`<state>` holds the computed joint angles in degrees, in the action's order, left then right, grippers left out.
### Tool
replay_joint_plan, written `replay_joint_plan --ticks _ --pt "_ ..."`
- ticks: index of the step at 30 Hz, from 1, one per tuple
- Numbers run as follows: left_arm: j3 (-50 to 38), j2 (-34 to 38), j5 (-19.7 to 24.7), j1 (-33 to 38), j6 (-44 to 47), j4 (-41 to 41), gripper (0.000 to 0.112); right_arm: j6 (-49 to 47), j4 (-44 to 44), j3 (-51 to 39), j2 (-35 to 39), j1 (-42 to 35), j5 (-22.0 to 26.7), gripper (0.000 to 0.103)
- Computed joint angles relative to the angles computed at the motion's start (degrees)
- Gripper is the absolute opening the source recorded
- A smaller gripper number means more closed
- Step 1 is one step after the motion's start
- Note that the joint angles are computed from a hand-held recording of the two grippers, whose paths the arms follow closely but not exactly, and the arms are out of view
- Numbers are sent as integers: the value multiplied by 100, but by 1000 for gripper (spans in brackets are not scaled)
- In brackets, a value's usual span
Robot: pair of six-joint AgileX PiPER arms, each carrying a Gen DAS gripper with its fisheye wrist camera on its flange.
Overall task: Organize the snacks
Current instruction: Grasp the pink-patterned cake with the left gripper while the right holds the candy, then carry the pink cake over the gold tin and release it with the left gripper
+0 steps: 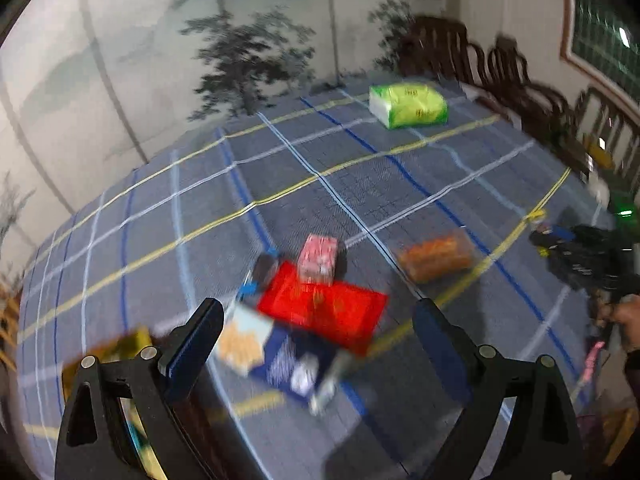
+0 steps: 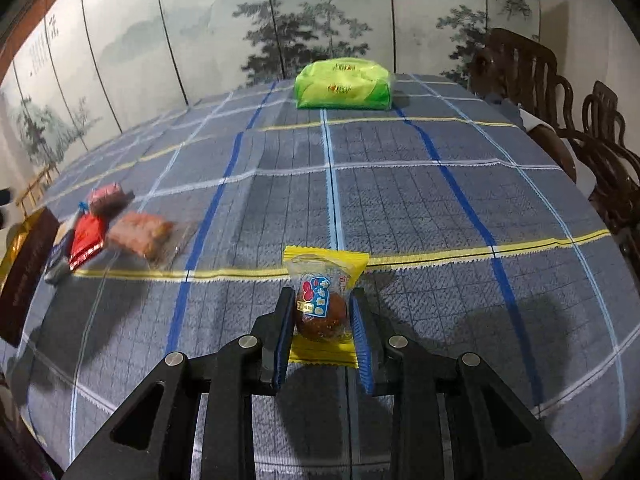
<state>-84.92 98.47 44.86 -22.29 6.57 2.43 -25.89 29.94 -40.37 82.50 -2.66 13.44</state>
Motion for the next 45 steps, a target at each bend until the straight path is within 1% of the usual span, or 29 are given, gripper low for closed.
replay_joint_plan --ticks 1,4,5,6,9,11,12,14,15,16,17,18,19,21,23,26,27,29,31,32,35,36,37,38,42,44,45 --pt "-355 336 103 -32 45 96 91 63 -41 34 -36 26 -14 29" --pt "-1110 1053 291 -39 263 147 89 -508 565 60 -36 -53 4 29" --pt "-1470 1358 464 -62 270 237 89 -671 736 67 -33 -74 15 29" --pt "-1686 1544 573 -74 271 261 85 -818 886 70 -29 -96 25 29" --pt "-2422 2109 955 -56 411 144 81 -1198 1267 72 -22 -150 81 29" --pt "-2779 2405 1172 -67 454 227 71 -1284 1342 68 -19 -158 97 29" --pt "-2924 2541 1268 -78 473 292 64 -1316 1375 65 -14 -156 99 29" --pt "-3239 2806 1528 -68 590 298 61 -1361 1422 43 12 -153 96 29" --pt "-3361 2911 1648 -56 634 260 55 -1365 1430 35 21 -153 100 29" --pt "-3482 3004 1757 -4 754 113 37 -1406 1470 38 20 -163 113 29" --pt "-3505 3019 1813 87 967 -263 26 -1516 1583 38 24 -189 134 29" --pt "-3498 3015 1828 125 1013 -410 26 -1591 1663 37 30 -203 147 29" --pt "-3393 2966 1746 94 926 -331 26 -1600 1677 31 40 -202 146 29" --pt "-3000 2739 1468 17 737 -134 25 -1548 1606 35 43 -194 123 29" --pt "-2506 2366 1235 34 581 -317 25 -1573 1639 34 38 -203 138 29" --pt "-1382 1394 654 52 341 -698 25 -1566 1632 38 44 -220 127 29" --pt "-1180 1180 598 26 228 -734 25 -1519 1583 37 44 -213 119 29" --pt "-499 522 412 -59 -61 -797 25 -1457 1517 38 43 -202 108 29" --pt "-35 42 353 -130 -238 -848 25 -1294 1355 30 48 -170 76 29" --pt "282 -269 299 -213 -434 -769 25 -1242 1302 25 52 -161 69 29" --pt "961 -907 102 -460 -1003 -379 25 -905 970 11 54 -96 22 28" --pt "1258 -1206 38 -581 -1298 -153 25 -617 681 2 53 -44 -12 28" --pt "1404 -1335 -1 -624 -1418 -65 25 -312 377 -7 52 10 -43 29" --pt "1617 -1556 -8 -688 -1590 47 25 -106 171 -14 52 43 -58 29" --pt "2168 -2167 33 -666 -1924 240 25 40 17 -16 50 61 -67 28" --pt "2357 -2415 62 -636 -2044 339 25 323 -269 -18 39 102 -79 28" --pt "2447 -2541 82 -630 -2114 419 25 590 -545 -29 50 141 -100 28"
